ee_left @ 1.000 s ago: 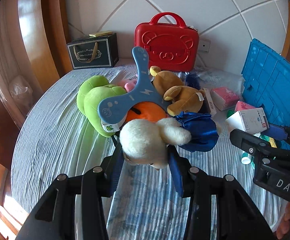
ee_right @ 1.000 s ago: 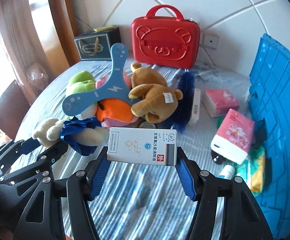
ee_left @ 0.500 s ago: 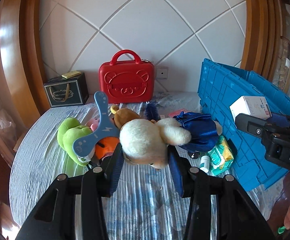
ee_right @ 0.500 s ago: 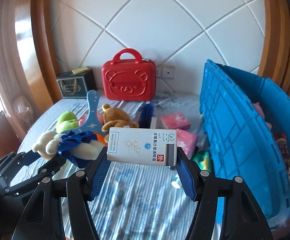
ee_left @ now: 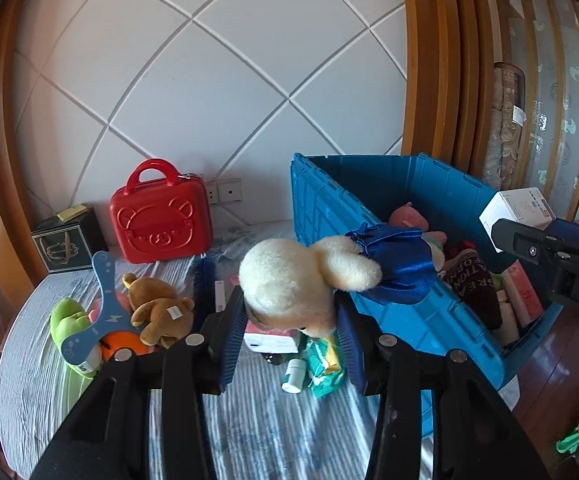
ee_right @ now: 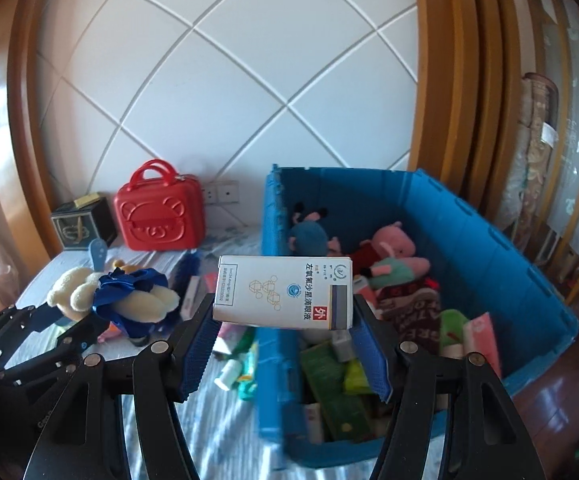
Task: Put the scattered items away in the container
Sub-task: 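Lift the plush dog and medicine box and carry both over the blue bin, then open both grippers to drop the plush dog and medicine box into the bin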
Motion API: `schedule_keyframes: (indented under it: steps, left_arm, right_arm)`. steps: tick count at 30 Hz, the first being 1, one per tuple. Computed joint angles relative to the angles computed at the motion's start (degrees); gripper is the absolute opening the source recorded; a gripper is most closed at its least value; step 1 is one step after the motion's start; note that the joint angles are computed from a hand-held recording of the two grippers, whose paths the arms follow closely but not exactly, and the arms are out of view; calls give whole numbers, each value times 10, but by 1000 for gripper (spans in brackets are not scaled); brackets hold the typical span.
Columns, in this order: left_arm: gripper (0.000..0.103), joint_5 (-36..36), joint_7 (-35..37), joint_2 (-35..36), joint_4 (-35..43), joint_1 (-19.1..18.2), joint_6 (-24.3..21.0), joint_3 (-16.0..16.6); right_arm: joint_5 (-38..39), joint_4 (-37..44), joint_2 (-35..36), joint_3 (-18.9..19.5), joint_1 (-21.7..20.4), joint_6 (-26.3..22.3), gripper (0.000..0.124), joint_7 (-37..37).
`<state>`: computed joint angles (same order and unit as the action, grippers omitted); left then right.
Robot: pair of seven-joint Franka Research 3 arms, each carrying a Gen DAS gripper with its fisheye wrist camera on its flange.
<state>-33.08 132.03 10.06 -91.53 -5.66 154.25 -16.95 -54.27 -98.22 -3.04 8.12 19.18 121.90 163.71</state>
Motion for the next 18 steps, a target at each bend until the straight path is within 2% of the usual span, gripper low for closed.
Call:
schedule_keyframes:
  steps: [3,7,12,15,18]
  left_arm:
    - [43,90,-107,9,5,-51,21,1]
    - [43,240,-267,36,34,-115,12,12]
    - [43,375,-386,82,100,-167,-68,16]
    - [44,405,-409,114,149,-183,-123,8]
    - [46,428,-430,132,175,-198,-149,9]
  right_arm:
    - [18,-90,-75,-24,-33,45,64,-25]
    - [53,-180,-145,-54,-79,102,64,-91]
    - [120,-247,-179,-93,-118,166,64,-175]
    - [155,-269,-186,-106,-137,189,64,-213]
    - [181,-287,-193,-110,-155,208,64,-247]
